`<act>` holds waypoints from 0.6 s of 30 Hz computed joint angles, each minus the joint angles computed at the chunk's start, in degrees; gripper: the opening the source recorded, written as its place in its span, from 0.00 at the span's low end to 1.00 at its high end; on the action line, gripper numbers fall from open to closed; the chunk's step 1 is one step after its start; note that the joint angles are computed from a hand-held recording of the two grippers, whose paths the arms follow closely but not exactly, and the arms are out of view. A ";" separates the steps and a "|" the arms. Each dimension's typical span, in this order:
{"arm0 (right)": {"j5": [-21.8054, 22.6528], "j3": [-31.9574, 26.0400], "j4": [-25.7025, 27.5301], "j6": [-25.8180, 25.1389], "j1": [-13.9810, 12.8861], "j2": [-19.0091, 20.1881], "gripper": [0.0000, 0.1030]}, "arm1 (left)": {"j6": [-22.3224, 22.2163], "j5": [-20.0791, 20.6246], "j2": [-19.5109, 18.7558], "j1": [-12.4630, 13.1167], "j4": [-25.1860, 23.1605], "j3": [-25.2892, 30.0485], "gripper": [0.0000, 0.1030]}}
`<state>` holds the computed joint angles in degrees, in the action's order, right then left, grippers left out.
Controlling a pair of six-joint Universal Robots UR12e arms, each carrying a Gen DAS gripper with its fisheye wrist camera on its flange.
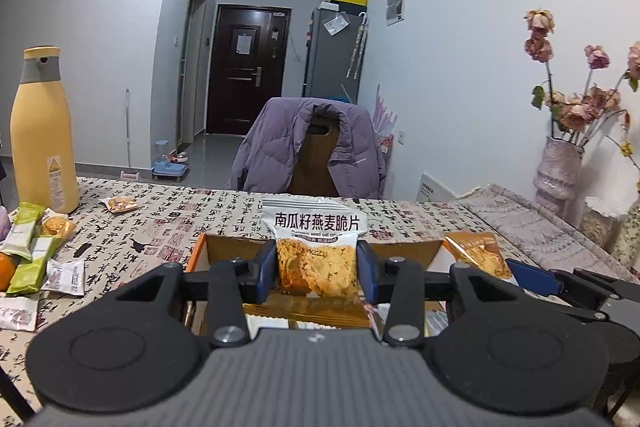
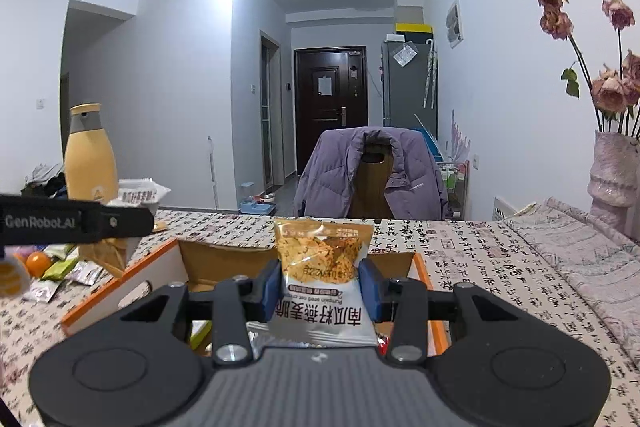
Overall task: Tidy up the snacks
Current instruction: 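Carry both crisp packets over the box and open both tools to drop them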
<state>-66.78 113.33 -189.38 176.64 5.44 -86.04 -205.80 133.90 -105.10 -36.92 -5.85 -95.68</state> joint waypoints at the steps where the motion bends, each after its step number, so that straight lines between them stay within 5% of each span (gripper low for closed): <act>1: -0.17 -0.25 -0.25 0.64 0.09 0.44 0.39 | -0.45 0.62 -0.42 0.24 -0.49 0.30 0.41; 15: -2.32 0.35 4.12 -0.01 0.42 0.75 0.41 | -4.27 -2.05 -0.21 2.43 -2.60 -2.15 0.41; 18: -2.50 0.59 4.15 -0.01 0.51 0.60 0.48 | -5.76 -1.36 -0.03 2.45 -2.87 -2.48 0.56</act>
<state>-69.28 113.93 -185.22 176.63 5.95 -85.44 -211.56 132.54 -105.13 -34.47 -8.72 -98.16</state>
